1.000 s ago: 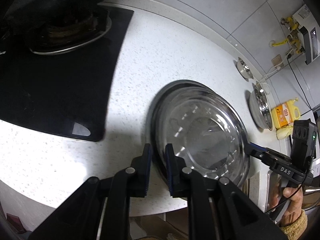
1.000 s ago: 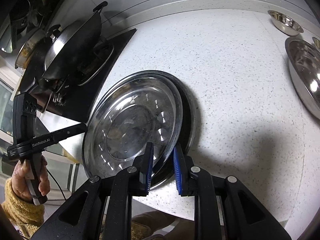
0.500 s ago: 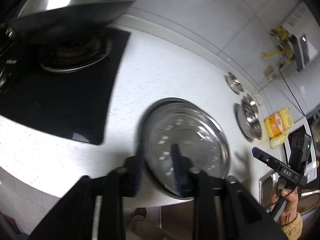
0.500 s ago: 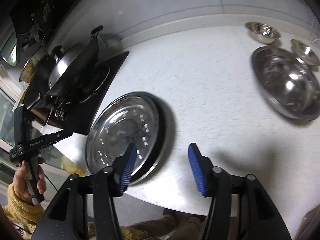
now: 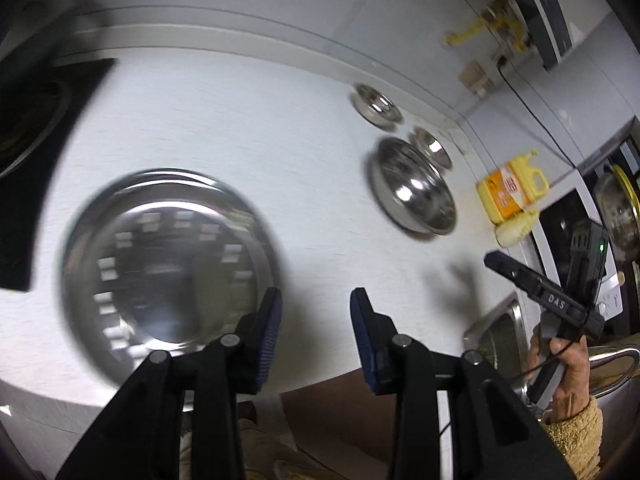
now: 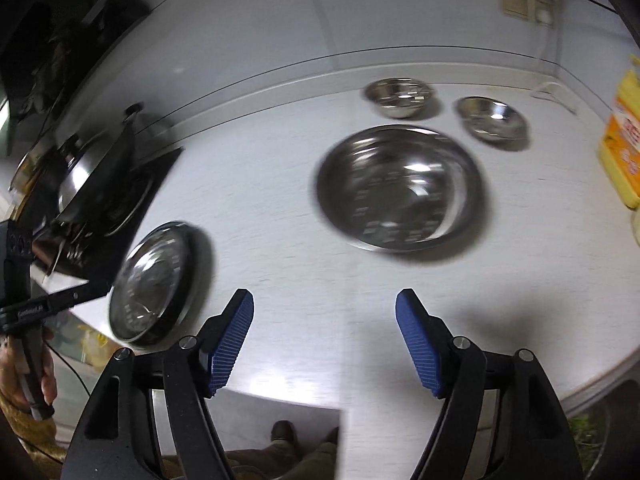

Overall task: Organize plates and bowls
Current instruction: 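Open the right tool to release the plate onto the stack, then move the right tool to the rim of the large steel bowl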

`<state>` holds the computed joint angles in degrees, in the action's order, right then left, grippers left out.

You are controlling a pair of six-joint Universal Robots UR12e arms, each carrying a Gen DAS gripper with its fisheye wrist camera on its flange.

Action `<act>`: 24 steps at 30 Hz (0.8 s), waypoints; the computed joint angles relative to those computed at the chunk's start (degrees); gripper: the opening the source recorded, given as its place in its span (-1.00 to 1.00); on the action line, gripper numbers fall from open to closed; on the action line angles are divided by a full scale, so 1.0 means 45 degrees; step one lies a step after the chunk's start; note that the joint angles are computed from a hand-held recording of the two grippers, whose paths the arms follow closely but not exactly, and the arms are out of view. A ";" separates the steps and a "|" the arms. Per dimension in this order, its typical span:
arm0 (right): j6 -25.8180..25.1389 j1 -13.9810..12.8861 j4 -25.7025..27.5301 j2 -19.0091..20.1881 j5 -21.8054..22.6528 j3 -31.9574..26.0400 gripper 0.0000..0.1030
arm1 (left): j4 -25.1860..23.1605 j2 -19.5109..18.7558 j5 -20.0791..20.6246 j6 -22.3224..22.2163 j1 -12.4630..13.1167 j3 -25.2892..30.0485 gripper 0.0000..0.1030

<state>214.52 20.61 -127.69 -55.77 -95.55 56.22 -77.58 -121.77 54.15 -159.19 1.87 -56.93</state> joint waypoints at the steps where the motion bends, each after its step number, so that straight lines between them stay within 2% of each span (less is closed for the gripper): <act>1: -0.0017 -0.0102 0.0035 -0.0141 -0.0095 0.0178 0.34 | -0.0022 -0.0074 0.0098 -0.0054 -0.0167 0.0092 -0.34; 3: -0.0088 -0.0280 0.0165 -0.0322 -0.0205 0.0374 0.35 | -0.0152 -0.0410 0.0237 -0.0329 -0.0631 0.0569 -0.34; 6: -0.0255 -0.0634 0.0342 -0.0500 -0.0083 0.0567 0.37 | -0.0444 -0.1001 0.0086 -0.1308 -0.1054 0.1387 -0.33; 8: -0.0415 -0.0872 0.0356 -0.0534 0.0221 0.0631 0.37 | -0.0420 -0.1469 0.0168 -0.1969 -0.1346 0.2017 -0.05; 9: -0.0523 -0.1001 0.0422 -0.0502 0.0417 0.0587 0.38 | -0.0334 -0.1655 0.0258 -0.2215 -0.1463 0.2273 0.19; 12: -0.0886 -0.1309 0.0665 -0.0273 0.0743 0.0299 0.43 | -0.0090 -0.2369 0.0748 -0.3113 -0.1799 0.3261 0.21; 16: -0.1295 -0.1696 0.0830 0.0105 0.1332 -0.0121 0.44 | -0.0561 -0.3454 0.1351 -0.4099 -0.2078 0.4882 0.21; 20: -0.1812 -0.1936 0.1548 0.0647 0.1773 -0.0892 0.44 | -0.1697 -0.4621 0.1862 -0.4473 -0.2335 0.6859 0.21; 23: -0.2166 -0.2055 0.2075 0.1008 0.2124 -0.1372 0.44 | -0.3741 -0.5970 0.2390 -0.4385 -0.2522 0.9500 0.22; 24: -0.2251 -0.2072 0.2233 0.1116 0.2135 -0.1520 0.44 | -0.4047 -0.6248 0.2641 -0.4296 -0.2582 1.0059 0.22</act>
<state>204.39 11.29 -117.65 -50.75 -85.94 49.38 -95.79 -149.88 66.04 -178.53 -9.75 -11.66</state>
